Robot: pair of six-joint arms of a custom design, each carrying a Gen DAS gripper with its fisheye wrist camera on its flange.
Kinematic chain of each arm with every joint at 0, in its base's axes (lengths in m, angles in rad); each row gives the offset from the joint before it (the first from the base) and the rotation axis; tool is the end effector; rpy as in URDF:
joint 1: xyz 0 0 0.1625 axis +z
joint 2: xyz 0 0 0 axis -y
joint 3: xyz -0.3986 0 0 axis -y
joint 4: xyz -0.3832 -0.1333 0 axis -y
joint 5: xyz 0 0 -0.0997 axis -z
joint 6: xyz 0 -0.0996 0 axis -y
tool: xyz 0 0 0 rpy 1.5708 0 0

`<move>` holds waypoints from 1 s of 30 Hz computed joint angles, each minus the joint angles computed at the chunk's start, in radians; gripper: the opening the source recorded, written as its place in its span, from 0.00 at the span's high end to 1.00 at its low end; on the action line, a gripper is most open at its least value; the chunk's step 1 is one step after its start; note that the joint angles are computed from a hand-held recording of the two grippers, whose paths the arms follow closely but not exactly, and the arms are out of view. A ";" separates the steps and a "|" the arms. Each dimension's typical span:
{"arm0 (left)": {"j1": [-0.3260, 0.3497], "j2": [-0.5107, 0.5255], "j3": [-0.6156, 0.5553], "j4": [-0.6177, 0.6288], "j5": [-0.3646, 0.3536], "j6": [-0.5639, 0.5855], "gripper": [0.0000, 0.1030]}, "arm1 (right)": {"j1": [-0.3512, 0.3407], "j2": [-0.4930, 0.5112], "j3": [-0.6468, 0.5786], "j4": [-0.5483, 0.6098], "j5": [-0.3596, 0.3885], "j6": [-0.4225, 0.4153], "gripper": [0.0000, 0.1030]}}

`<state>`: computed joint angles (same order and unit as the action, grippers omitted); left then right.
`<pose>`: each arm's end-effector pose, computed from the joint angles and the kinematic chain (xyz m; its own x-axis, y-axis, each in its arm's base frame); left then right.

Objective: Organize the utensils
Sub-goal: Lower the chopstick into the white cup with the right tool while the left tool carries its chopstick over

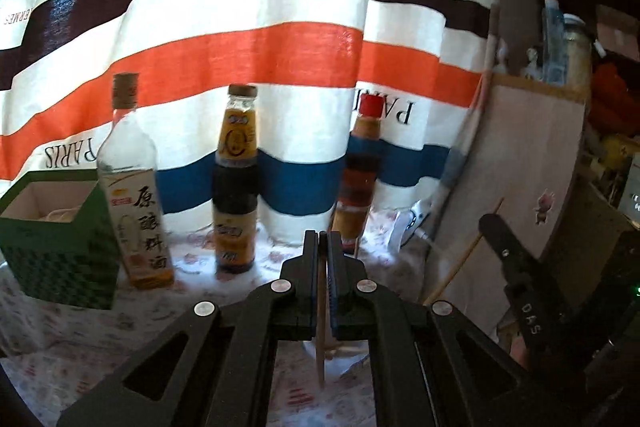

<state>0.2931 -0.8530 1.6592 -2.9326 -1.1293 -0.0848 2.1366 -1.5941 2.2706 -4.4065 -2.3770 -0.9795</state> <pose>-0.5807 -0.3589 0.1623 -0.5442 0.7768 -0.3170 0.7700 0.3124 -0.5563 0.2081 -0.2132 0.4423 -0.7522 0.4646 0.4673 -0.5865 -0.1486 -0.7962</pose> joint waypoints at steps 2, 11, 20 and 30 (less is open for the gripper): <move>0.000 0.013 0.002 -0.052 -0.009 0.010 0.97 | -0.022 -0.023 0.008 0.015 0.016 0.039 0.96; 0.016 0.038 -0.021 -0.119 -0.107 0.022 0.97 | -0.117 -0.114 0.058 0.095 0.090 0.223 0.96; 0.017 0.105 -0.046 -0.253 0.014 0.048 0.97 | -0.188 -0.179 0.110 0.128 0.172 0.406 0.96; 0.028 0.130 -0.042 -0.362 -0.019 0.059 0.97 | -0.237 -0.141 0.093 0.019 0.169 0.371 0.96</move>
<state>0.3208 -0.7233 1.6169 -3.2944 -1.1478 -0.0262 1.9001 -1.7351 2.3640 -4.3871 -2.2081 -0.6090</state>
